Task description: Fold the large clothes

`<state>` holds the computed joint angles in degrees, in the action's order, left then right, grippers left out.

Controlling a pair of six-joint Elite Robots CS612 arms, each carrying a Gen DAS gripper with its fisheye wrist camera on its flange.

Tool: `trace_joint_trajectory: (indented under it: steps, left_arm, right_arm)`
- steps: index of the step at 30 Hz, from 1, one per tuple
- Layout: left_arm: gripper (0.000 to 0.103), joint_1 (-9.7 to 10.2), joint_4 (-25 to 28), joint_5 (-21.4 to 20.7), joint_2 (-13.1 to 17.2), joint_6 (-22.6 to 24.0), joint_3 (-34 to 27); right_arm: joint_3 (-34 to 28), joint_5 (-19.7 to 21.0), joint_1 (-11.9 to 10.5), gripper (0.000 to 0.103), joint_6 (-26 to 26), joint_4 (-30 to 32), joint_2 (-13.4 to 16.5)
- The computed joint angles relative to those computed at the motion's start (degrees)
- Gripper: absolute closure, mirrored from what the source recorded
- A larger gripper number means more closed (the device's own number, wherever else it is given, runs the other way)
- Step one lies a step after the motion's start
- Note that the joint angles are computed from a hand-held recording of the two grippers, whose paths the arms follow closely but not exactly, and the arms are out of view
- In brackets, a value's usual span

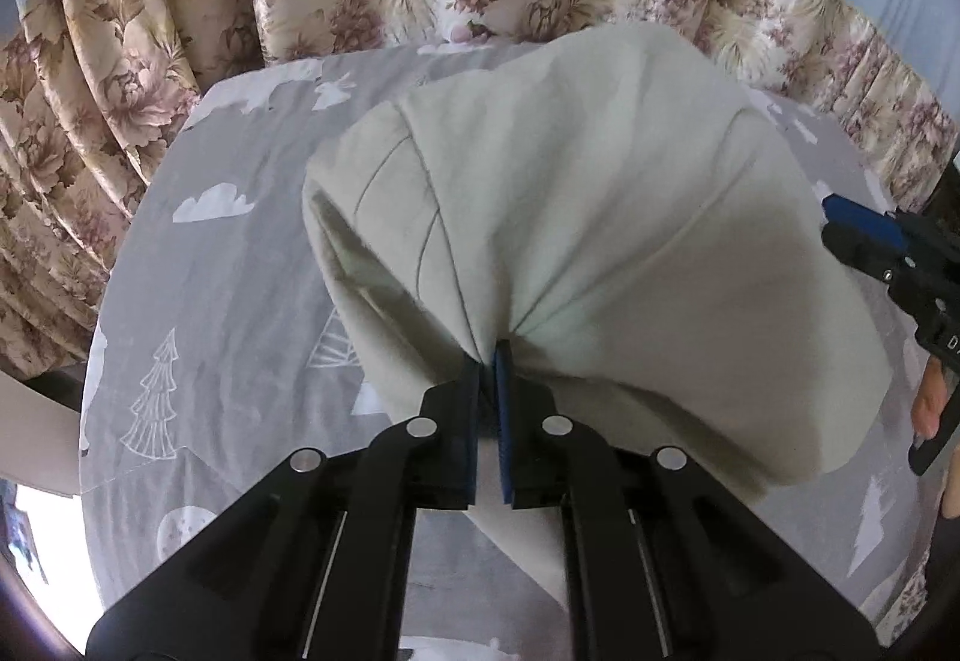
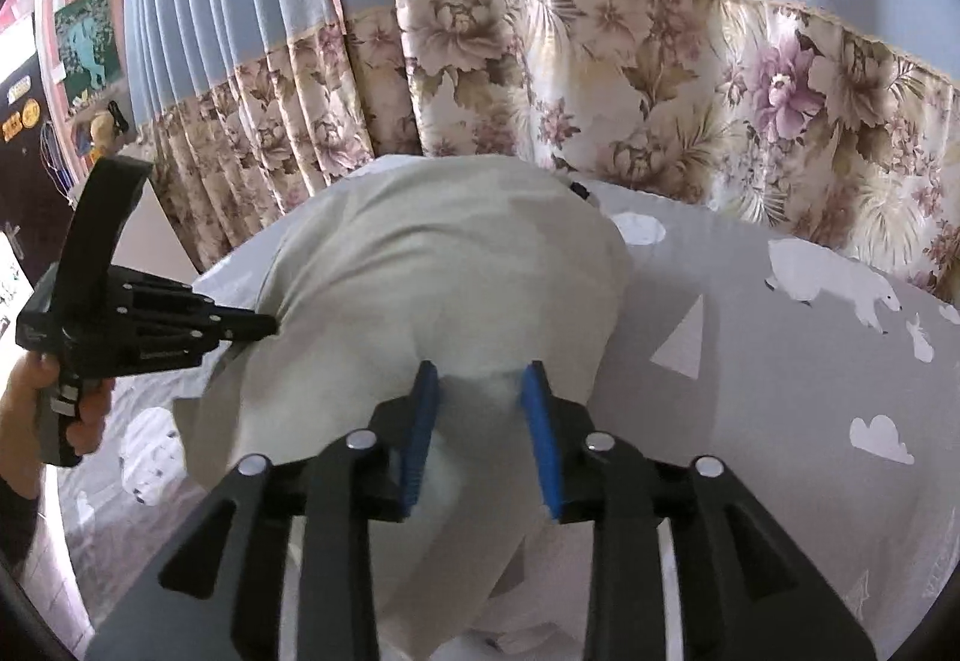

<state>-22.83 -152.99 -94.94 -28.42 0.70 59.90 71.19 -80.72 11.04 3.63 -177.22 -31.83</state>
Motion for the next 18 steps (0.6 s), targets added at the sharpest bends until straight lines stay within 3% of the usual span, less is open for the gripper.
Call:
trace_joint_trajectory:
  steps: [6, 11, 15, 17, 18]
  left_arm:
    - [0.099, -0.98, 1.02, 3.39, 2.52, 0.37, -3.34]
    - [0.1, -1.88, -1.6, 7.25, 2.53, 1.06, -2.73]
    - [0.082, -2.48, -7.39, 11.66, 0.3, 0.09, 1.78]
    - [0.052, -2.84, -9.74, 13.66, -0.67, -0.63, 3.64]
    - [0.046, -3.01, -11.3, 14.51, -1.26, -1.27, 4.81]
  right_arm:
    - [-2.36, -2.6, 0.34, 0.061, -2.76, 1.17, 1.77]
    - [-1.55, -3.48, 0.44, 0.057, -1.16, 0.73, 1.1]
    - [1.46, -3.26, 0.25, 0.041, 2.17, -3.61, -0.4]
    - [2.44, -2.43, 0.11, 0.038, 3.5, -5.28, -0.92]
    - [2.89, -2.37, 0.12, 0.037, 3.87, -6.07, -1.14]
